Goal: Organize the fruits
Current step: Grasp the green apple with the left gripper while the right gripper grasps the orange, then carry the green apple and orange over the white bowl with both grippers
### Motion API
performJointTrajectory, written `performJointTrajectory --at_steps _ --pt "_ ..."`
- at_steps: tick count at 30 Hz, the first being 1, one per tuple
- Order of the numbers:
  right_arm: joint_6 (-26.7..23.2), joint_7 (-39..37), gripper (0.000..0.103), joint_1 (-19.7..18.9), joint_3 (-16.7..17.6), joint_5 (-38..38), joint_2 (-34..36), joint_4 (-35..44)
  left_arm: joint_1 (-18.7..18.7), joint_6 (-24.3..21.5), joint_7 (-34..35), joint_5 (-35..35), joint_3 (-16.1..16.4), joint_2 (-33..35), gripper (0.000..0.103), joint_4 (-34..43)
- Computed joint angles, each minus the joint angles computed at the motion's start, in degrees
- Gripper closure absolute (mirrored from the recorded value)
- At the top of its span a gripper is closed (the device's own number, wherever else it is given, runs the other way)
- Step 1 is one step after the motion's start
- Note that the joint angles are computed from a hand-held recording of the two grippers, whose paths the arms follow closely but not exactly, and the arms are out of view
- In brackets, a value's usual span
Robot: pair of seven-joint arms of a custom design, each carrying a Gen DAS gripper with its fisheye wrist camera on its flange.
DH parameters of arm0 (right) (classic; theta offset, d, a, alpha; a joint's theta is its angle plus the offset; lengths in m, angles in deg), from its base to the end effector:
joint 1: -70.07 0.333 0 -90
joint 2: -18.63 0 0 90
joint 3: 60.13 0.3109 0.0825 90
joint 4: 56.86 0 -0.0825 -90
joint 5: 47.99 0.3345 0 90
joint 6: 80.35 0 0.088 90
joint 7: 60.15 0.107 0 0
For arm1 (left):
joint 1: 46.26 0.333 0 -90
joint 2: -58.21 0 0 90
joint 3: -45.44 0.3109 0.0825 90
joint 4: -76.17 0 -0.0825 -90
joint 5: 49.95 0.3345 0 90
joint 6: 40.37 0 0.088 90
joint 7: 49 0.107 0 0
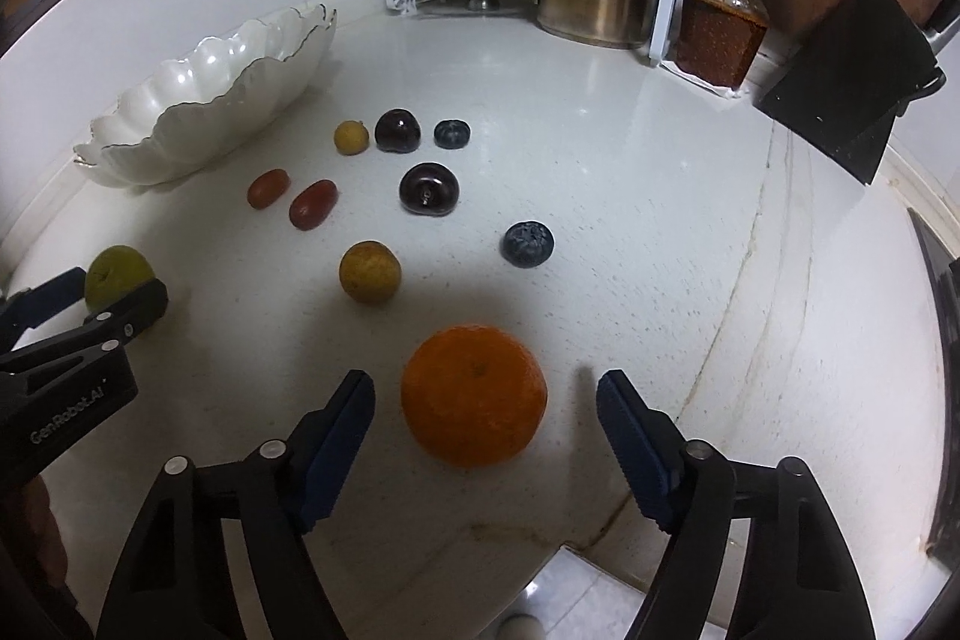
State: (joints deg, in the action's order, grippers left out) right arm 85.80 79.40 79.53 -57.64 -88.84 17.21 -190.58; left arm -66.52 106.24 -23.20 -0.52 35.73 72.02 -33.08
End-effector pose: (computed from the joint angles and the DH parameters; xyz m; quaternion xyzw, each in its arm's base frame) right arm 0.4816 0.1420 0.4311 -0.6649 0.6719 -0.2406 0.2202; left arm 0.5178 -0.3032 0.4370 -0.6566 0.6737 -0.2021 0.2723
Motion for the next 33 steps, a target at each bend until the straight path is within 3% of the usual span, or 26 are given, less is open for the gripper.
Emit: performJointTrajectory --at_steps 2,10,12,33 --pt "-0.09 -0.4 0.031 0.05 -0.05 0.4 0.22 0.09 0.09 0.23 0.17 -0.37 0.0 0.39 0.032 0.21" --pt "0.74 -3.62 0.047 0.54 -0.34 3.44 0.63 -0.06 0.17 0.1 0.99 -2.34 0.34 0.83 0.054 0.4" --pt "0.97 -4.23 0.056 0.61 -0.39 3.97 0.66 -0.07 0.36 0.41 0.71 -2.45 0.38 0.64 0.055 0.11" --pt "6.52 -9.52 0.058 -1.03 1.83 6.15 -2.48 -1.72 1.17 2.96 0.09 -0.99 -0.73 -4.72 0.055 -3.87"
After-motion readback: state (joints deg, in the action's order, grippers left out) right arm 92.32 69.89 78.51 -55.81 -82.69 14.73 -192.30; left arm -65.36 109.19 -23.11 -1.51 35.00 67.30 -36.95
